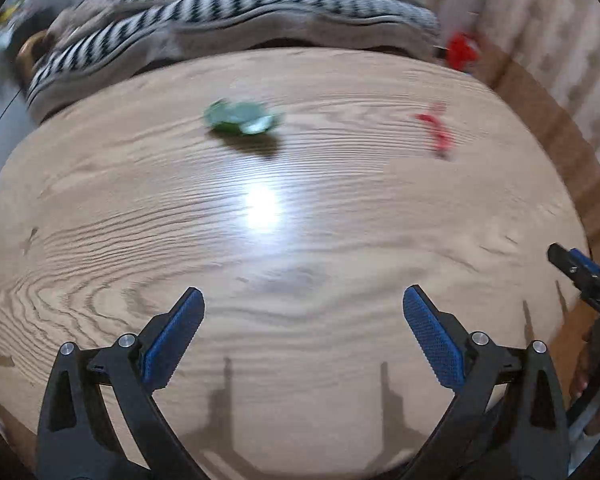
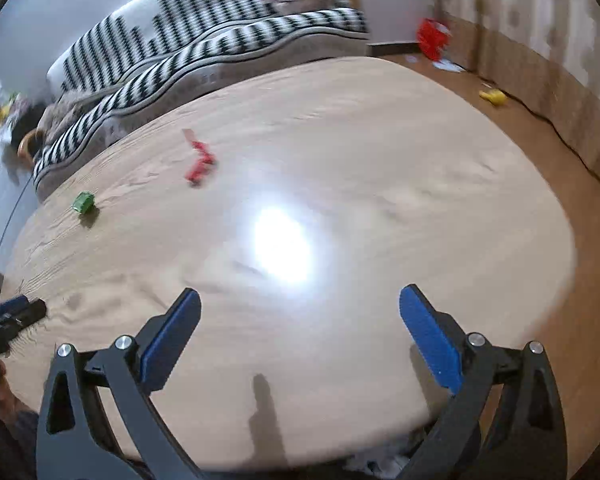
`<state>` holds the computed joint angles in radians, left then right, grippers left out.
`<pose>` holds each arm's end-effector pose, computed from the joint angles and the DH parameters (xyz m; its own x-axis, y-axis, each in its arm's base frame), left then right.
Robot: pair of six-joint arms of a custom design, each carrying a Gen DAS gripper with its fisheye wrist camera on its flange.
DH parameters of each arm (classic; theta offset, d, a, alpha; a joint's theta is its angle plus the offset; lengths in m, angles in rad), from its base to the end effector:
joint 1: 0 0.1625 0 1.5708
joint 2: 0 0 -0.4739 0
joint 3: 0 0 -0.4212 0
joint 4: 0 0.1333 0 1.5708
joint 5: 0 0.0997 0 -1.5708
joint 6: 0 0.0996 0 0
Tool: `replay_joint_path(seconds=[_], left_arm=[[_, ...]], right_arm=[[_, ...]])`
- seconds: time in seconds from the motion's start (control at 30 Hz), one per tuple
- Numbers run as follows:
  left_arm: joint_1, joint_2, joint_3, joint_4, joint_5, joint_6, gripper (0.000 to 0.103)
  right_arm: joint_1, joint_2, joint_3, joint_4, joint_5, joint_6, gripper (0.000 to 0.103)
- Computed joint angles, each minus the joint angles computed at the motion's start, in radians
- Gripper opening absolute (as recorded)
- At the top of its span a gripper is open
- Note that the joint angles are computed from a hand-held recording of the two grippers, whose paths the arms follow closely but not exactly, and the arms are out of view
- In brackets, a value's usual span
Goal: Collect trash
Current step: 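Move both open grippers back to the pale green tray and red ribbon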
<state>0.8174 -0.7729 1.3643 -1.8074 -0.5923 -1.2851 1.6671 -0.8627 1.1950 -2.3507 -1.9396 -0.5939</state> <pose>-0.3646 -0.7043 0.1718 -0.6747 -0.4893 -0.5526 -0.0207 0.7609 -0.6485 0.1774 -0.8232 0.3445 -0.7334 -0.4478 0.5115 -0.5998 0.7804 -0.1768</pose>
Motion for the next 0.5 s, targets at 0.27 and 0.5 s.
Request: replay_joint_path(seconds=[0.27, 0.5], left_arm=[[0.097, 0.014, -0.048, 0.016, 0.050, -0.036, 0.097], [0.152, 0.098, -0.231, 0.184, 0.151, -0.093, 0.097]], right_arm=[[0.066, 0.198, -0.122, -0.021, -0.152, 0.022, 0.098], [0.082, 0.328, -0.243, -0.135, -0.137, -0.056, 0.098]])
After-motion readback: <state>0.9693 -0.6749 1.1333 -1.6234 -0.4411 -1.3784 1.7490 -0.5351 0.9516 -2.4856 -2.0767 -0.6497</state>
